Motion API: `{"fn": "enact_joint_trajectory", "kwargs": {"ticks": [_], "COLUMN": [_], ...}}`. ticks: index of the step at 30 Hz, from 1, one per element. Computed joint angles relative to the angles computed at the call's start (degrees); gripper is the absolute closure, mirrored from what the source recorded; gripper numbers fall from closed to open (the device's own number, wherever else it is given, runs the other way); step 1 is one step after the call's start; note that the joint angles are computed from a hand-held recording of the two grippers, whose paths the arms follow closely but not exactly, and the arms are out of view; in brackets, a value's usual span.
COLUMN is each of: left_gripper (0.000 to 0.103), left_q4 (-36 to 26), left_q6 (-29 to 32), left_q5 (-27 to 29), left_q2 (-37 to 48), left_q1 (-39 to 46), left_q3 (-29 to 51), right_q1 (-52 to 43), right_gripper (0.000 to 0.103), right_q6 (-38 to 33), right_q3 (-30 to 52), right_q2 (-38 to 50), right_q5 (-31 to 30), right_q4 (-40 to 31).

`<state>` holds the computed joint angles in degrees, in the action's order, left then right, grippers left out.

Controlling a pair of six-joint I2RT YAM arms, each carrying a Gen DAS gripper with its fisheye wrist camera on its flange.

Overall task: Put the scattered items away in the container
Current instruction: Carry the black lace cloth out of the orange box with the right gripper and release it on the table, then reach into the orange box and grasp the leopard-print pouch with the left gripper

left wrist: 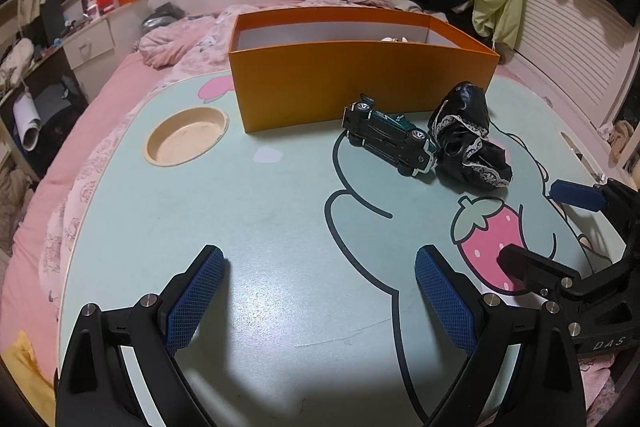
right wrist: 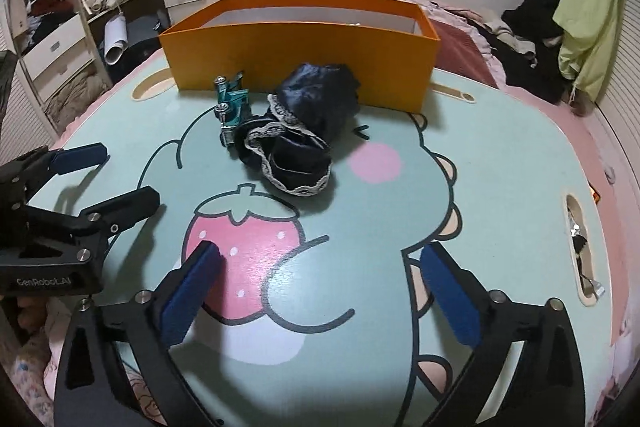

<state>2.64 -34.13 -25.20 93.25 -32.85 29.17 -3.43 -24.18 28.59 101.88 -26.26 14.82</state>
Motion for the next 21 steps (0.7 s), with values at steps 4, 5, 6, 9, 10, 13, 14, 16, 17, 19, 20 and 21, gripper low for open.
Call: {"fn": "enact_joint_trajectory", "kwargs": {"ticks": [4,5,6,9,10,13,14,16,17,19,20,21], "left_gripper": [0.007,0.007,0.006,0.006,0.006,0.006,0.006,0.006,0.006,0.006,0.006,0.006], "left_q4": [0.5,0.5,0.5,1.1,1.1,1.6,2.3,2.8,3.0,3.8,3.7,3.3], "left_q6": [0.2,0.2,0.2,1.0,1.0,1.2,1.3,1.4,1.3,1.3,1.3,1.2], "left_q5": [-0.1,-0.1,-0.1,0.2,0.2,0.4,0.3,0.7,1.1,2.3,2.4,2.4], "left_q2": [0.0,0.0,0.0,0.0,-0.1,-0.1,0.0,-0.1,-0.5,-1.7,-2.1,-2.4], "left_q1": [0.1,0.1,0.1,0.3,0.3,0.4,0.5,0.6,0.8,1.5,1.6,1.7], "left_q3": [-0.2,-0.2,-0.2,-0.5,-0.5,-0.7,-1.0,-1.2,-1.5,-2.3,-2.4,-2.4], "right_q1": [0.9,1.0,1.0,0.9,0.9,0.8,0.8,0.8,0.7,0.7,0.7,0.6], "right_gripper": [0.001,0.001,0.001,0.001,0.001,0.001,0.001,0.001,0.001,0.001,0.001,0.001], "right_q6": [0.7,0.8,0.8,0.7,0.6,0.5,0.4,0.4,0.3,0.3,0.3,0.3], "right_q3": [-0.6,-0.7,-0.7,-0.7,-0.7,-0.6,-0.5,-0.6,-0.6,-0.6,-0.6,-0.7], "right_q2": [-0.7,-0.8,-0.8,-0.8,-0.8,-0.8,-0.8,-0.8,-0.8,-0.8,-0.9,-1.0], "right_q5": [0.4,0.5,0.5,0.4,0.4,0.3,0.3,0.3,0.3,0.1,0.1,0.0], "right_q4": [0.0,0.1,0.1,0.0,-0.1,-0.2,-0.3,-0.3,-0.4,-0.5,-0.5,-0.6]}}
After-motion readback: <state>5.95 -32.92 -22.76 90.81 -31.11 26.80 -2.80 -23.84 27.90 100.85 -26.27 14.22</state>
